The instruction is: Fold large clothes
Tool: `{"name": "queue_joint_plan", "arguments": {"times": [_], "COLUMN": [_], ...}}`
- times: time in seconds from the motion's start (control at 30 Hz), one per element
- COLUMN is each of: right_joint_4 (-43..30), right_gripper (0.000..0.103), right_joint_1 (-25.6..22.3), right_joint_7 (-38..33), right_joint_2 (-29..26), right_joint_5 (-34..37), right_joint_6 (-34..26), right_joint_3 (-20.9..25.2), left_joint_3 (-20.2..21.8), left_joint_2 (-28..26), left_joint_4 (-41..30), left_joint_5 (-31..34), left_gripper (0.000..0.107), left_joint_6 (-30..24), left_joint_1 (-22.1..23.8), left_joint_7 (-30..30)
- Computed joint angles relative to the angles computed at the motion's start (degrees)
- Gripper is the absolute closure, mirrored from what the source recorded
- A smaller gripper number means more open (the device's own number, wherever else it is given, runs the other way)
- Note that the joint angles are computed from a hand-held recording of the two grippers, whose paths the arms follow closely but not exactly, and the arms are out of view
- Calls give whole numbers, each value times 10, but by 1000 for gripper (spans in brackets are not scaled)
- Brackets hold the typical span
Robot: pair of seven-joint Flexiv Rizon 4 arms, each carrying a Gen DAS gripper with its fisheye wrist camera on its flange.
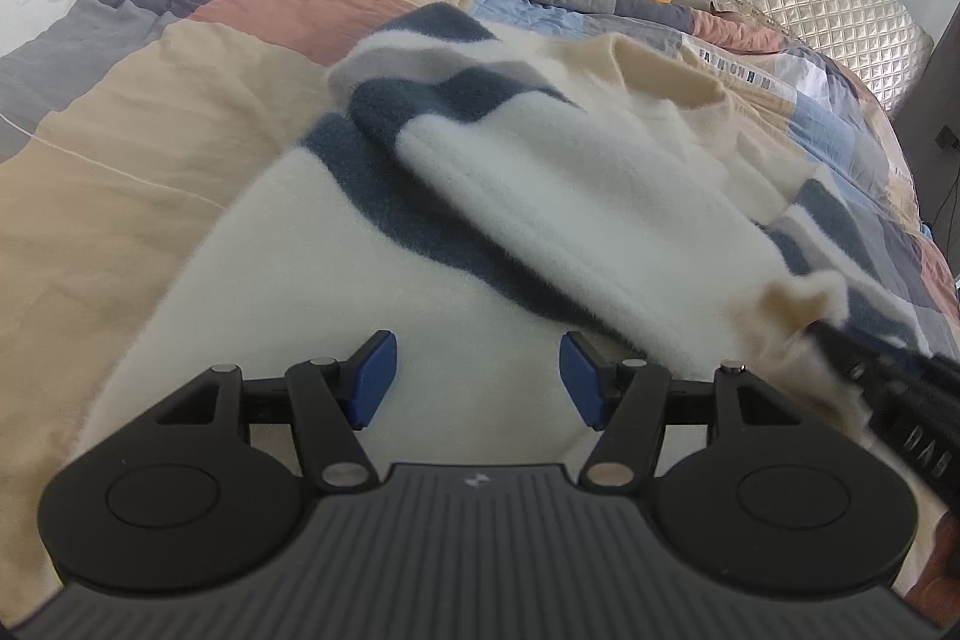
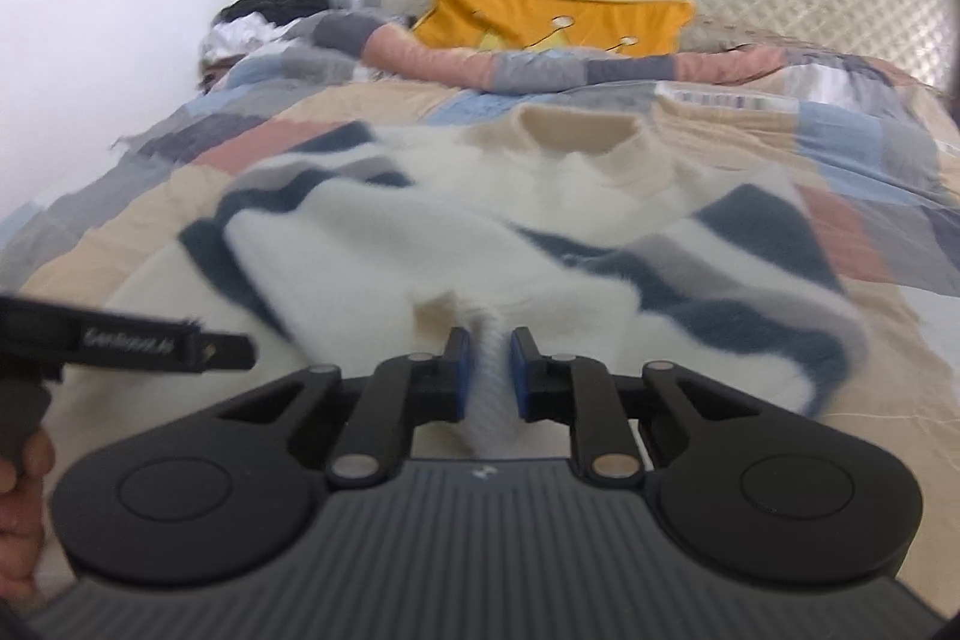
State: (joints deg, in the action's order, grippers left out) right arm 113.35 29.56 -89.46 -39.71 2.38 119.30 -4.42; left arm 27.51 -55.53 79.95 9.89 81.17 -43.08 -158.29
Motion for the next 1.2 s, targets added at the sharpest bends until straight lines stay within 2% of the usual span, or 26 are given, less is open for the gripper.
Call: {"name": "queue_joint_plan", "arguments": {"times": [0.17, 0.3, 0.53, 0.73, 0.77, 0.83, 0.87, 0.9, 0.97, 1.07, 1.13, 1.2], "right_joint_4": [-12, -24, -25, -13, -9, 3, 7, 11, 14, 13, 10, 6], "right_gripper": [88, 87, 88, 87, 86, 73, 61, 58, 59, 60, 60, 64], "right_joint_1": [17, 89, 34, 22, 30, 72, 97, 109, 88, 7, -43, -91], "right_joint_7": [30, 71, 173, 227, 234, 245, 246, 244, 232, 206, 199, 204], "right_joint_2": [0, -5, -4, 5, 9, 12, 10, 8, 10, 13, 12, 7], "right_joint_5": [60, 151, 121, 92, 95, 118, 132, 139, 131, 78, 28, -26], "right_joint_6": [-2, -56, -89, -85, -83, -76, -69, -57, -17, 62, 88, 87], "right_joint_3": [-30, -123, -88, -81, -90, -137, -166, -181, -160, -68, -12, 37], "left_joint_3": [6, 3, 1, 0, -1, -1, -2, -2, -4, -4, -4, -4], "left_joint_2": [1, 2, 3, 3, 4, 4, 5, 5, 6, 6, 5, 5], "left_joint_4": [0, 0, 1, 1, 1, 1, 2, 3, 4, 5, 6, 6], "left_joint_5": [5, 8, 12, 14, 14, 14, 13, 13, 13, 10, 8, 6], "left_gripper": [41, 41, 40, 40, 40, 40, 40, 40, 40, 40, 39, 39], "left_joint_6": [-4, -4, -5, -4, -5, -4, -3, -2, 2, 5, 5, 5], "left_joint_1": [-5, -4, -3, -2, -1, -1, 0, 0, 2, 2, 1, 1], "left_joint_7": [-5, -7, -8, -8, -8, -10, -10, -11, -10, -7, -4, -3]}}
